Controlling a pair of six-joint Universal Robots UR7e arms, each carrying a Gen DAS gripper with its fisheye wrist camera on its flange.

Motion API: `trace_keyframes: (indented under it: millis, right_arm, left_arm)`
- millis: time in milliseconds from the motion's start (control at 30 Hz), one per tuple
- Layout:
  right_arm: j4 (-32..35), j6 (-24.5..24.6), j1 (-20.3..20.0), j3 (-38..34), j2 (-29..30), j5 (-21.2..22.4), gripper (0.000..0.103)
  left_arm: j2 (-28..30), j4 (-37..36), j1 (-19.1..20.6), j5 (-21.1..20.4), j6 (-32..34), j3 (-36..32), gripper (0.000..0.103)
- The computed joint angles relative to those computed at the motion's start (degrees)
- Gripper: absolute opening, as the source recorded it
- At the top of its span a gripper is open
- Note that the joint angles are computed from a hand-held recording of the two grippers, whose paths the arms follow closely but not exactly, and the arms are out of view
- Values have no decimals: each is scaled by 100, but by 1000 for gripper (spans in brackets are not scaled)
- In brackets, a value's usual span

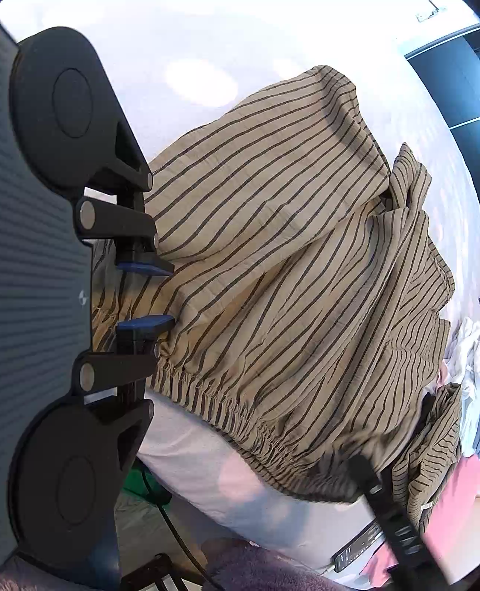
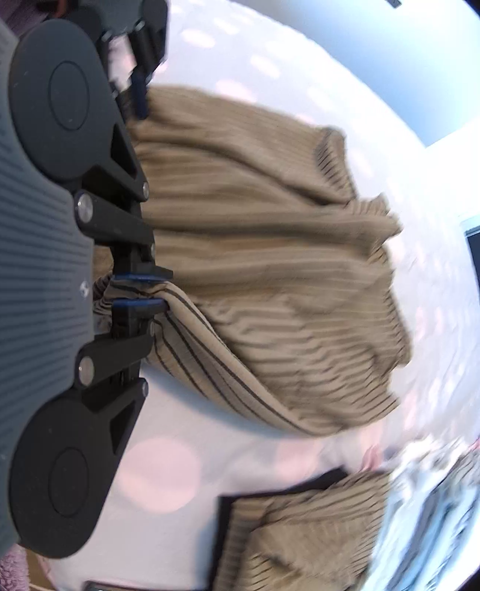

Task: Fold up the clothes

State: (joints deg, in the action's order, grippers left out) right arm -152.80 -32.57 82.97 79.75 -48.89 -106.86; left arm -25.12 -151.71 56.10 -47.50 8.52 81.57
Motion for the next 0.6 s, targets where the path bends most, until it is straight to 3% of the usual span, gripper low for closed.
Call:
trace_keyframes:
  millis: [267, 433, 600]
  right_arm:
    - [-173, -965, 408, -20, 301, 314, 11]
    - [183, -1733, 524, 45, 409, 742, 11]
    - [811, -2128, 563, 21, 503, 926, 11]
  left_arm:
    - [-30, -119, 67, -147, 47, 42, 22]
    - [-152, -284, 141, -330, -140, 159, 24]
    - [-463, -482, 128, -219, -395, 480, 24]
